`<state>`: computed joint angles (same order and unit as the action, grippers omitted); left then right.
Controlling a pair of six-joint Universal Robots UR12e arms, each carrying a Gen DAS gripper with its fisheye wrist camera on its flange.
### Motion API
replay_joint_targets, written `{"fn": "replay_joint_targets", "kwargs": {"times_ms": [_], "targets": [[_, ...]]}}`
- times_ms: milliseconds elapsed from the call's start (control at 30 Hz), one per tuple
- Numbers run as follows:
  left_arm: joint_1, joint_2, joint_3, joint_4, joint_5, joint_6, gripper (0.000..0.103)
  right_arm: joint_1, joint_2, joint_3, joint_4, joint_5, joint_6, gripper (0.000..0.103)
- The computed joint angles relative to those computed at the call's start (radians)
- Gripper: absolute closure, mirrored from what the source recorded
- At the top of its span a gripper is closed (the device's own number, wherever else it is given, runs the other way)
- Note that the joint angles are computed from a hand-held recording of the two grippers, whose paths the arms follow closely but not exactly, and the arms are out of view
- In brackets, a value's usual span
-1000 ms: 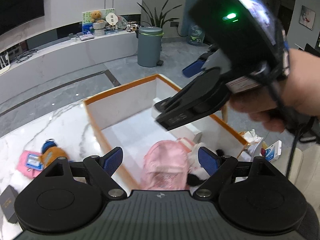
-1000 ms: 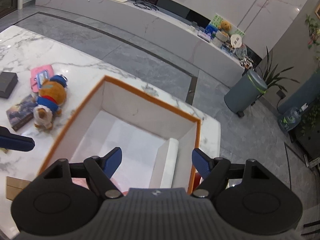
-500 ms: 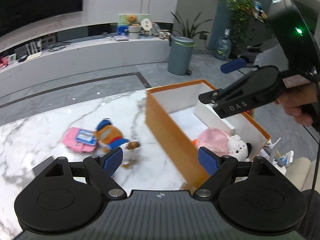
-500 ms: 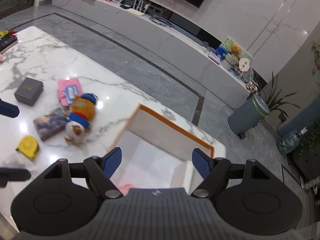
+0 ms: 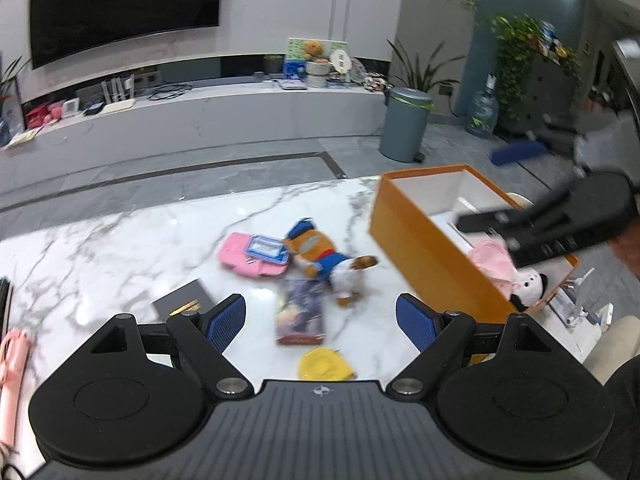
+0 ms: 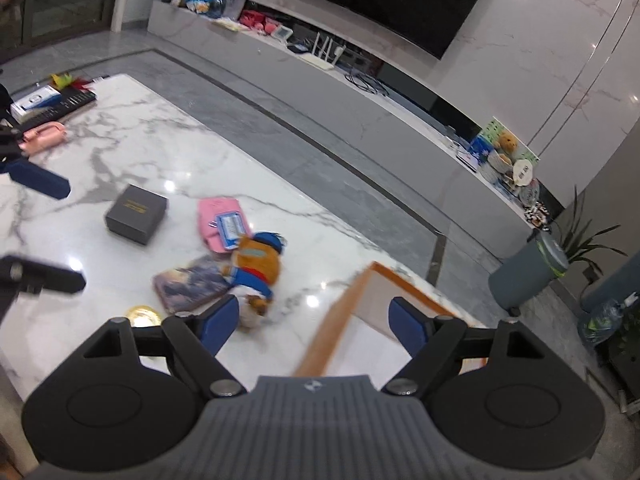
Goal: Organize objects
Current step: 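Move both tools back over the table toward the black box and tape measure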
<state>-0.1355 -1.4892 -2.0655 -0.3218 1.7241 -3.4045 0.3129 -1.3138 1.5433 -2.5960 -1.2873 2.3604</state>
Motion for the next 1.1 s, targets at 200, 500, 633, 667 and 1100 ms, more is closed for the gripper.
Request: {"fn": "replay_joint_targets", "kwargs": {"times_ms": [200, 500, 633, 667, 1100], "targets": [[0.052, 0.043, -0.065, -0.003, -0.023, -0.046, 0.004, -0.001, -0.021, 0.09, -0.037, 0.035, 0.002, 0.019], [0.09, 0.032, -0.071, -0.05, -0.031, 0.01, 0.004, -0.004, -0.032, 0.241, -0.238, 0.131, -0.028, 0.018], [0.095, 0.017, -0.055, -0.076, -0.013, 0.056, 0.004, 0.007, -0.015, 0.254, -0.248, 0.15, 0.008, 0.018], [0.098, 0.013, -0.053, -0.079, -0.009, 0.066, 0.004, 0.01, -0.01, 0.255, -0.247, 0.155, 0.02, 0.018], [0.177, -0.076, -0.05, -0.022, -0.02, 0.142, 0.004, 0.038, 0.061, 0.268, -0.274, 0.194, 0.104, 0.016]]}}
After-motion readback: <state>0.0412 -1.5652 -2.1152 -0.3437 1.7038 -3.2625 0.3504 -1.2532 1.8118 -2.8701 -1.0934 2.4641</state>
